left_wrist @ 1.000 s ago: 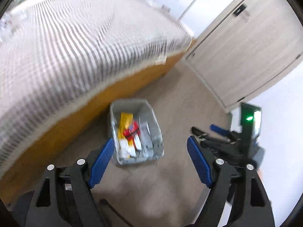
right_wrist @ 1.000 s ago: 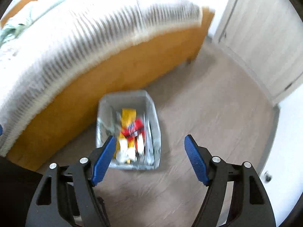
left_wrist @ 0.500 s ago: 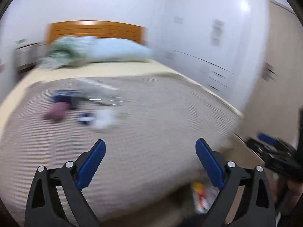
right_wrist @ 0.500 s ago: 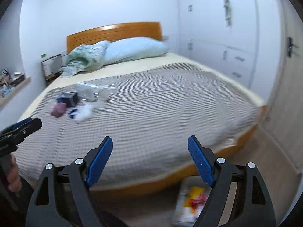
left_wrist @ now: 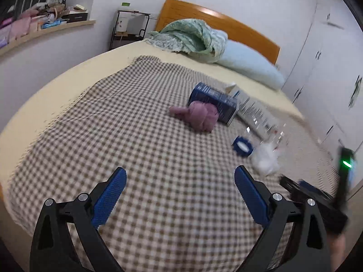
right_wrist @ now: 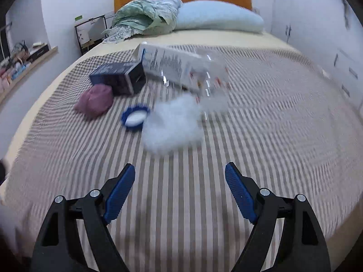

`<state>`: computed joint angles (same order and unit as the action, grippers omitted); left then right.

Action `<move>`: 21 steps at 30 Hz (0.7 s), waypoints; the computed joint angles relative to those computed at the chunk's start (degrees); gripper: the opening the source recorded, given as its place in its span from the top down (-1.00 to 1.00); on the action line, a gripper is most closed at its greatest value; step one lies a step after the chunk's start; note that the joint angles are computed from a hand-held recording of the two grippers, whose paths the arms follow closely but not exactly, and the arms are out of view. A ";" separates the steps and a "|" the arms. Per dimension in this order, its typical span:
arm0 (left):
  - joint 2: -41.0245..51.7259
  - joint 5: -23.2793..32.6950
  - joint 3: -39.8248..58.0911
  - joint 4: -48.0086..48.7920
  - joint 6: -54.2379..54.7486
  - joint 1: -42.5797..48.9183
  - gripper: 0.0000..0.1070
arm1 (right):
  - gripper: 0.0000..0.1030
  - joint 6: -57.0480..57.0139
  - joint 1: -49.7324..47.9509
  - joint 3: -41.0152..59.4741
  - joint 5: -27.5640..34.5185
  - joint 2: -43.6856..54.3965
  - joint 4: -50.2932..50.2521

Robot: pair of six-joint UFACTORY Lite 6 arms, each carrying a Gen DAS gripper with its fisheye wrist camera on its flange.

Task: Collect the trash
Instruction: 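Grasp clear plastic glove with right tool while left tool grasps blue bottle cap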

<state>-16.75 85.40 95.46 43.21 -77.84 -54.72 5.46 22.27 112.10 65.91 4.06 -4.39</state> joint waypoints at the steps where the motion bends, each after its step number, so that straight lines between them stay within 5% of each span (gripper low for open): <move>1: -0.29 -1.86 -0.92 -0.61 1.11 1.50 -0.74 | -0.52 0.03 -0.21 2.28 -0.24 2.64 -0.02; 8: 1.89 -7.96 -3.17 -6.54 10.05 9.54 -0.74 | -0.51 -2.82 -4.87 12.59 -0.72 16.98 6.97; 9: 2.29 -8.46 -3.56 -6.95 10.70 10.56 -0.74 | -0.25 -4.59 -6.58 11.90 -0.78 17.34 10.84; 10: 2.82 -9.45 -3.84 -8.29 11.92 12.49 -0.74 | 0.35 -5.93 -7.80 12.56 -0.64 18.27 14.33; 11: 3.63 -10.72 -3.67 -10.11 13.31 14.66 -0.74 | 0.73 -5.47 -8.74 13.64 0.38 17.85 16.11; 14: 7.19 -15.22 -1.13 -15.27 17.51 19.81 -0.74 | 0.82 -3.28 -10.27 22.33 2.07 10.36 17.64; 18: 19.21 -20.95 10.04 -20.50 27.59 22.68 -0.74 | 0.82 -2.43 -9.86 38.87 6.60 13.03 12.55; 21: 30.01 -23.31 21.41 -27.97 36.10 24.80 -0.74 | 0.82 -3.53 -15.58 31.37 5.69 11.07 16.15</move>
